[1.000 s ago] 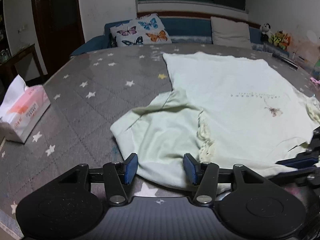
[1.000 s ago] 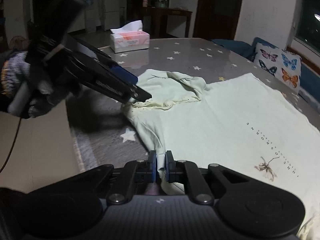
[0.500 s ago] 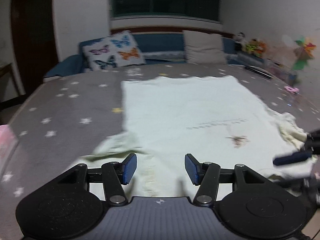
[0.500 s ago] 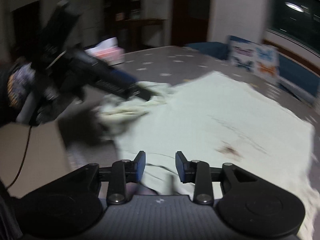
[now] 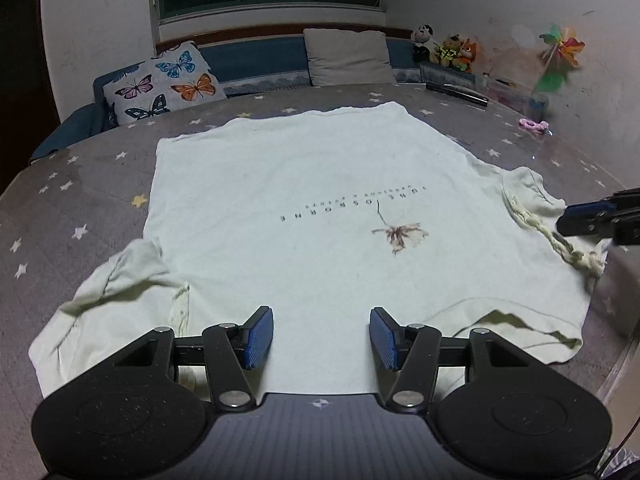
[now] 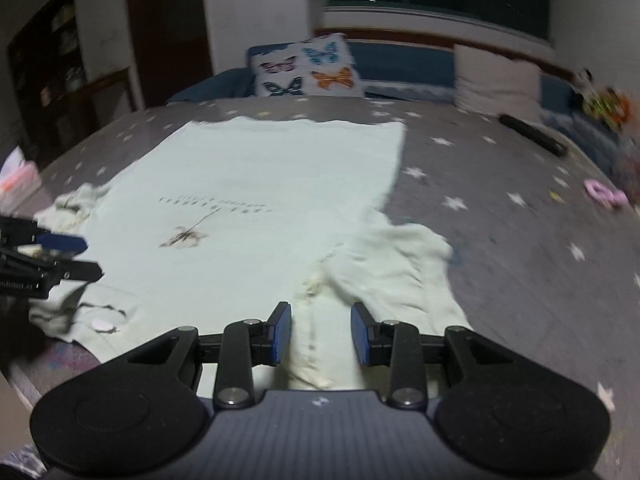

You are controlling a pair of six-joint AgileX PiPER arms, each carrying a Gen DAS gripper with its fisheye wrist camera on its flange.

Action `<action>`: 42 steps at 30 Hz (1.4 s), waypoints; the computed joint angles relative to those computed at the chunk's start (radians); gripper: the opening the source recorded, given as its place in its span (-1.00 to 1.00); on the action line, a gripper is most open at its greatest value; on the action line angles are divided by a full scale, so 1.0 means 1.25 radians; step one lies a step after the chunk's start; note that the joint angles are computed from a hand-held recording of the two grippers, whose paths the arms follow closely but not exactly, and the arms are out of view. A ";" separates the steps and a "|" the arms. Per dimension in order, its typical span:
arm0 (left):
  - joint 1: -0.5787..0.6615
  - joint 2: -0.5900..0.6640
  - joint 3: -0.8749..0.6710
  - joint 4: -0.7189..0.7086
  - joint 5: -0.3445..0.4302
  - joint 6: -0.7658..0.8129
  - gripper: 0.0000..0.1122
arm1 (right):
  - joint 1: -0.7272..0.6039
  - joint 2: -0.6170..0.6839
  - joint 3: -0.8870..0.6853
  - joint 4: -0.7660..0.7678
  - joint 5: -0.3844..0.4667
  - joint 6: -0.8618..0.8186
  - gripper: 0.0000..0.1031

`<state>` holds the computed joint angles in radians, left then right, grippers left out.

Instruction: Fold clothes

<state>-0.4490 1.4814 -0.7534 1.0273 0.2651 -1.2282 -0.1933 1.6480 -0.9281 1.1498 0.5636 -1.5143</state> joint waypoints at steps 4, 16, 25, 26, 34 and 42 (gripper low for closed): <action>-0.024 0.021 -0.042 -0.022 -0.004 0.033 0.02 | -0.050 -0.002 -0.027 0.014 0.028 -0.014 -0.36; -0.141 0.178 -0.239 -0.293 -0.028 0.341 0.03 | -0.024 0.171 -0.223 -0.053 -0.040 0.100 -0.38; -0.185 0.289 -0.373 -0.495 -0.005 0.578 0.03 | -0.012 0.219 -0.273 -0.089 -0.034 0.117 -0.89; -0.188 0.299 -0.382 -0.514 -0.003 0.601 0.03 | -0.010 0.214 -0.267 -0.077 -0.044 0.097 -0.89; -0.199 0.316 -0.390 -0.513 -0.009 0.618 0.03 | 0.014 0.214 -0.250 -0.067 -0.122 0.044 -0.72; -0.198 0.327 -0.418 -0.506 -0.008 0.615 0.03 | -0.062 0.137 -0.188 -0.014 -0.043 -0.026 -0.51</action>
